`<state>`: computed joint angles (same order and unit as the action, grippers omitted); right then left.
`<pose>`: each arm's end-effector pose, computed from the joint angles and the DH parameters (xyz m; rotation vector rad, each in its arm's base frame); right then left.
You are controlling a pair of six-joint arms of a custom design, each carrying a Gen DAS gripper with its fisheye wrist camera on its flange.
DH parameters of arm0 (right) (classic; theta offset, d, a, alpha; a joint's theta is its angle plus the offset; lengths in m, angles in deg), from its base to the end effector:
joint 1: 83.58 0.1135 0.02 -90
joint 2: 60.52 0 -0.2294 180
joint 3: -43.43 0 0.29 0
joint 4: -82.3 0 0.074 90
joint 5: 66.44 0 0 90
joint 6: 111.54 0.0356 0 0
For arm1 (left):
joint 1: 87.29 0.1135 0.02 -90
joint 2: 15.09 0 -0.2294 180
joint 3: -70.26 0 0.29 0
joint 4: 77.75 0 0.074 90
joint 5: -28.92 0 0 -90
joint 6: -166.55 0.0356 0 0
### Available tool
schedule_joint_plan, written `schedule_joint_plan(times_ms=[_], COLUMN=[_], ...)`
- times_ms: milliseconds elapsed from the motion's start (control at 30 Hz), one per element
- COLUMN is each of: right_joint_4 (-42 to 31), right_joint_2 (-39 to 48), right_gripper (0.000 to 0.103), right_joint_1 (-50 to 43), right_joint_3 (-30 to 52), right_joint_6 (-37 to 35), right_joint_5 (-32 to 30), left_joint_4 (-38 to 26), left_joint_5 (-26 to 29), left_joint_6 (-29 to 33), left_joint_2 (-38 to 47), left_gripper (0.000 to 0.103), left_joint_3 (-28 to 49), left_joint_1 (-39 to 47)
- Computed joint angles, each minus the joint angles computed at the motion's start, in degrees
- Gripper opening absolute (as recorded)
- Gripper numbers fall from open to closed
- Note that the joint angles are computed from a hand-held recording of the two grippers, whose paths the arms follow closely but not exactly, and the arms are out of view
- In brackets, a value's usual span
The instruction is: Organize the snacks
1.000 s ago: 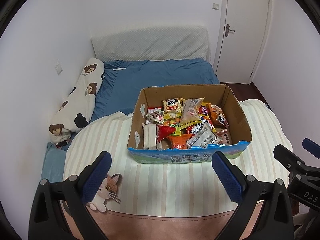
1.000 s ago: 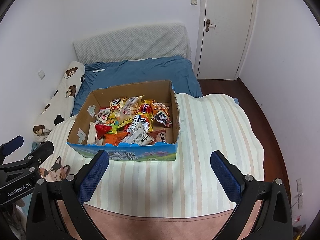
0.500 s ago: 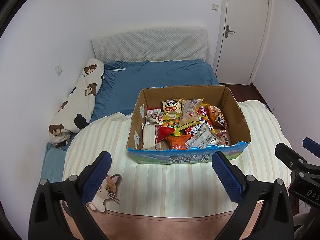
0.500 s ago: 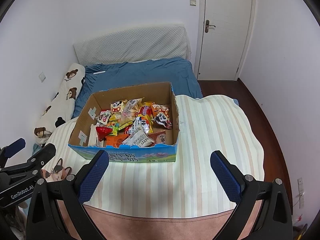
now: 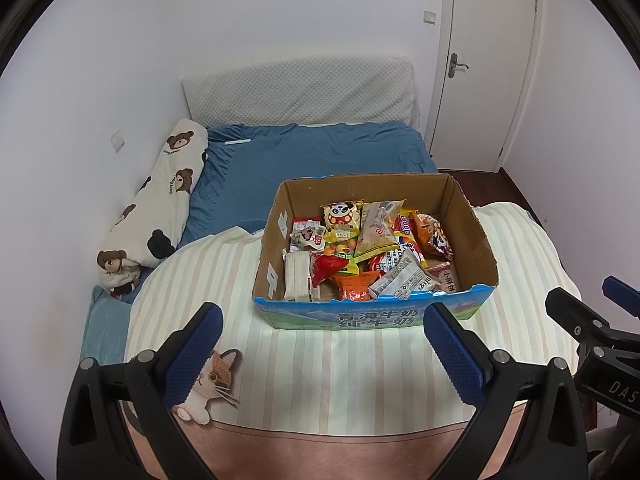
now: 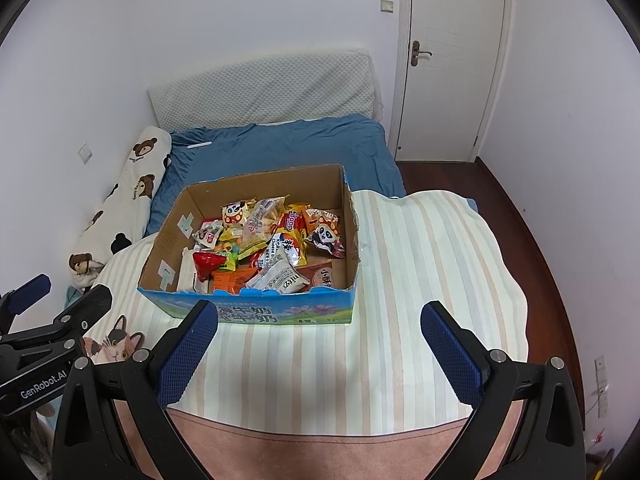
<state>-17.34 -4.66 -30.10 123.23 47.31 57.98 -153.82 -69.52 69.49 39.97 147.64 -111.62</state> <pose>0.1244 0.1342 0.3209 0.4302 2.4625 -0.0987 0.2040 -0.0865 0.3236 0.3149 2.4749 -0.0437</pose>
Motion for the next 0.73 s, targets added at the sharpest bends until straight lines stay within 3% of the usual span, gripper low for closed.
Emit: schedule_joint_plan(times_ms=[733], right_joint_4=[0.1], right_joint_2=[0.3], right_gripper=[0.103], right_joint_1=[0.4], right_joint_3=[0.3], right_joint_6=[0.1], right_joint_5=[0.0], left_joint_4=[0.6], left_joint_5=[-1.6], left_joint_6=[-1.4], left_joint_2=[-0.4], left_gripper=[0.103], left_joint_3=[-0.3], left_joint_1=[-1.4])
